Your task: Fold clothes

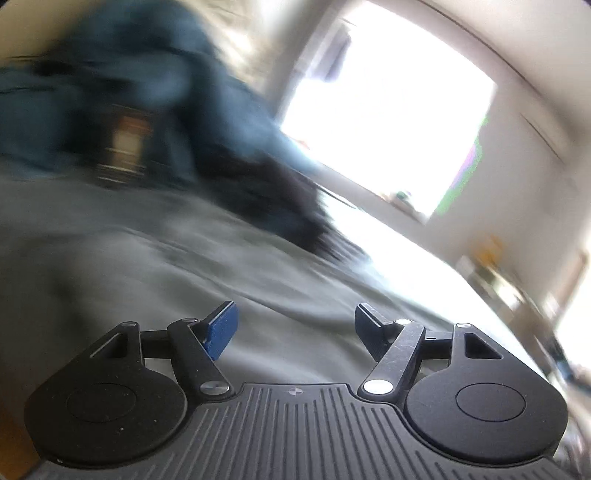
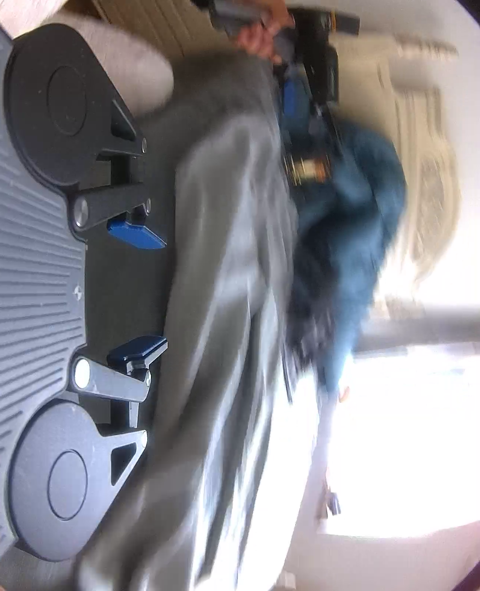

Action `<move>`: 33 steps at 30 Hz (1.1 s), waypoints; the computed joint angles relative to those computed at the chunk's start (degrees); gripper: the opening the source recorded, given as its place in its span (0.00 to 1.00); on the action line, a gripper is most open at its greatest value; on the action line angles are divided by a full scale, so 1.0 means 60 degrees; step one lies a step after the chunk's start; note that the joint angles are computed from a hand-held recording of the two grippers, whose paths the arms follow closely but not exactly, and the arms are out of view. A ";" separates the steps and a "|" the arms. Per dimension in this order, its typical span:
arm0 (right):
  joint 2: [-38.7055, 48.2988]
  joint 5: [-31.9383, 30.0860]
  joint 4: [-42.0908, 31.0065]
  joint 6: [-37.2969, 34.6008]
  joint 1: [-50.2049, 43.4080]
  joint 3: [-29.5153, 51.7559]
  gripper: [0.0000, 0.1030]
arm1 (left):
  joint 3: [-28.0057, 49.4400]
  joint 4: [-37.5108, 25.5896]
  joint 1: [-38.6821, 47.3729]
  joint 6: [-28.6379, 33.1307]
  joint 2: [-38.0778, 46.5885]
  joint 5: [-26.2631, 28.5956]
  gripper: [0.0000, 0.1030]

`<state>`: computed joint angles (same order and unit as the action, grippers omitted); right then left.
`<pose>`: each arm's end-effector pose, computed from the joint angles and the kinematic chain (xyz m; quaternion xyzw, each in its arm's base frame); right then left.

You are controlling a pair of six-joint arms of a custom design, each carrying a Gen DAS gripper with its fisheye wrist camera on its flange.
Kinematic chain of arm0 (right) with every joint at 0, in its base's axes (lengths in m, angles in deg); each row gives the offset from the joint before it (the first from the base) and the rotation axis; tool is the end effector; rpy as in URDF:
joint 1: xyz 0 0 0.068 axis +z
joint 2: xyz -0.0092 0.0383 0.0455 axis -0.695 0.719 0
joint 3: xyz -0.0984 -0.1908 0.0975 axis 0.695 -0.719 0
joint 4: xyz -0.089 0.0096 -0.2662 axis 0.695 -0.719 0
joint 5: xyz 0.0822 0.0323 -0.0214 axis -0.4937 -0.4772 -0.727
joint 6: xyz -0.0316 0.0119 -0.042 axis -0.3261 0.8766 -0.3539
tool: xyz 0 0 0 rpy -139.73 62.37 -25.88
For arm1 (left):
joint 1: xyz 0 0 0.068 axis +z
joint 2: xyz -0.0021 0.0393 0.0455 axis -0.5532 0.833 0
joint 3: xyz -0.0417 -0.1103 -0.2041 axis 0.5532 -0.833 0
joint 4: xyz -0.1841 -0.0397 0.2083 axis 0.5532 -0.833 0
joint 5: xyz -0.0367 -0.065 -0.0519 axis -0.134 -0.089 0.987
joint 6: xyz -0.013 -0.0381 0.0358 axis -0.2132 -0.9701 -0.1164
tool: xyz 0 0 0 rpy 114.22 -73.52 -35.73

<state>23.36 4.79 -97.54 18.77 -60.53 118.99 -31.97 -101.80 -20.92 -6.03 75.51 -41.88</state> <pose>0.2088 -0.0317 0.1853 -0.3299 0.7740 0.2154 0.4957 0.1492 0.0324 0.2223 -0.2733 0.7723 -0.0867 0.5669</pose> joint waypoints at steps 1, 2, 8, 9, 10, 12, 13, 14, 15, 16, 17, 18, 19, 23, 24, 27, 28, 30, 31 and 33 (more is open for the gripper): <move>0.0104 -0.0134 0.0184 0.0028 -0.0650 0.0050 0.54 | 0.0093 0.0520 -0.1192 -0.0131 0.0715 -0.0616 0.68; 0.0245 -0.0252 0.0510 0.0197 -0.1292 0.0080 0.54 | 0.0215 0.1129 -0.2253 -0.0196 0.1561 -0.1130 0.68; 0.1866 0.0208 0.2776 0.1557 -0.3769 0.0518 0.54 | 0.1878 0.3911 -0.6221 0.0707 0.6893 -0.2716 0.68; 0.2458 0.0230 0.2818 0.1989 -0.4071 0.0877 0.54 | 0.2199 0.4175 -0.6748 0.1024 0.7592 -0.2964 0.68; 0.3134 0.0098 0.2820 0.2506 -0.4364 0.1284 0.54 | 0.2558 0.4400 -0.7199 0.1401 0.8284 -0.3164 0.69; 0.4548 -0.0235 0.2730 0.3697 -0.4841 0.2220 0.54 | 0.3205 0.4736 -0.7970 0.2321 0.9436 -0.3628 0.69; 0.5278 -0.0463 0.2704 0.4337 -0.5021 0.2703 0.54 | 0.3523 0.4911 -0.8322 0.2832 0.9985 -0.3883 0.69; 0.5980 -0.0702 0.2694 0.5064 -0.5150 0.3191 0.54 | 0.3788 0.5183 -0.8641 0.3398 1.0507 -0.4202 0.69; 0.6644 -0.0972 0.2672 0.5752 -0.5290 0.3680 0.54 | 0.4013 0.5508 -0.8923 0.3984 1.1001 -0.4558 0.69; 0.7222 -0.1237 0.2723 0.6413 -0.5371 0.4107 0.54 | 0.4260 0.5820 -0.9186 0.4586 1.1494 -0.4890 0.72; 0.7770 -0.1496 0.2804 0.7096 -0.5434 0.4525 0.54 | 0.4523 0.6099 -0.9400 0.5190 1.1983 -0.5162 0.73; 0.8249 -0.1679 0.3083 0.7868 -0.5435 0.4849 0.54 | 0.4804 0.6325 -0.9538 0.5771 1.2457 -0.5326 0.75; 0.8612 -0.1779 0.3380 0.8528 -0.5448 0.5070 0.54 | 0.5093 0.6532 -0.9643 0.6301 1.2914 -0.5417 0.75; 0.9647 -0.1819 0.4122 1.0465 -0.5572 0.5693 0.55 | 0.5802 0.6909 -0.9875 0.7258 1.4023 -0.5404 0.75; 0.9842 -0.1818 0.4313 1.0814 -0.5607 0.5784 0.55 | 0.5945 0.6895 -0.9897 0.7250 1.4194 -0.5356 0.75; 1.0316 -0.1709 0.4597 1.1362 -0.5622 0.6091 0.55 | 0.6384 0.6843 -0.9871 0.7226 1.4751 -0.5148 0.74; 1.0457 -0.1711 0.4676 1.1440 -0.5599 0.6194 0.55 | 0.6534 0.6803 -0.9854 0.7233 1.4939 -0.5084 0.74; 1.0745 -0.1757 0.4923 1.1675 -0.5550 0.6380 0.54 | 0.6844 0.6705 -0.9803 0.7343 1.5287 -0.4944 0.73; 1.0891 -0.1788 0.5098 1.1852 -0.5526 0.6460 0.54 | 0.6969 0.6642 -0.9782 0.7412 1.5412 -0.4854 0.71; 1.1112 -0.1872 0.5418 1.2211 -0.5527 0.6588 0.53 | 0.7224 0.6513 -0.9742 0.7528 1.5656 -0.4678 0.69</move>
